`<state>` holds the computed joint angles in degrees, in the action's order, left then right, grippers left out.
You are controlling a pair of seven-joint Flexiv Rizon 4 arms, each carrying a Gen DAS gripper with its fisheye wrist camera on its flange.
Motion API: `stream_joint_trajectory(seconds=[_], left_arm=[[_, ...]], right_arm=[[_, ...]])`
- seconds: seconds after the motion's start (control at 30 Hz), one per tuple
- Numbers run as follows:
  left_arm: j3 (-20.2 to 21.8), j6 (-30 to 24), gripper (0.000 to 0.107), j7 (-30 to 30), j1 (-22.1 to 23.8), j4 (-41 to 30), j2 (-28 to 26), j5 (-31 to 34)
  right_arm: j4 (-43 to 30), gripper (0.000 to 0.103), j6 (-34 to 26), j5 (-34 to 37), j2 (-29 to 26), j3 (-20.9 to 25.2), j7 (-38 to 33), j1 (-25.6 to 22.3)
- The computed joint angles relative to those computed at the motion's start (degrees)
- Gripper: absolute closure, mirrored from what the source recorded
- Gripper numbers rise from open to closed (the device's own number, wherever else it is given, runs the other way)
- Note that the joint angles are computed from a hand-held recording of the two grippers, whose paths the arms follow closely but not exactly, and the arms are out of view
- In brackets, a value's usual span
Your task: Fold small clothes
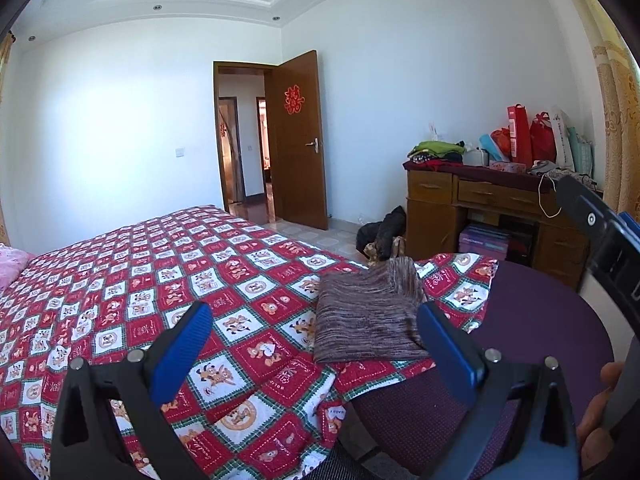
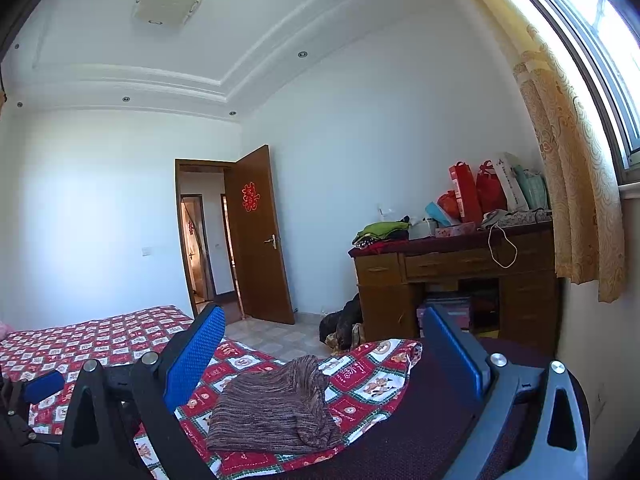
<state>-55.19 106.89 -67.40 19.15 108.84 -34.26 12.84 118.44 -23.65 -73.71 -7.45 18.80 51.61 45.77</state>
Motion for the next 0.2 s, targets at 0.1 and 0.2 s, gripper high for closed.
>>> stream_joint_trajectory(seconds=[0.1,0.2], left_arm=[[0.0,0.0,0.004,-0.1,0.1,0.1,0.1,0.1],[-0.2,-0.6,0.004,0.2,0.2,-0.1,0.1,-0.3]], right_arm=[[0.0,0.003,0.3,0.0,0.0,0.0,0.0,-0.1],[0.2,0.003,0.7,0.3,0.1,0.0,0.1,-0.3]])
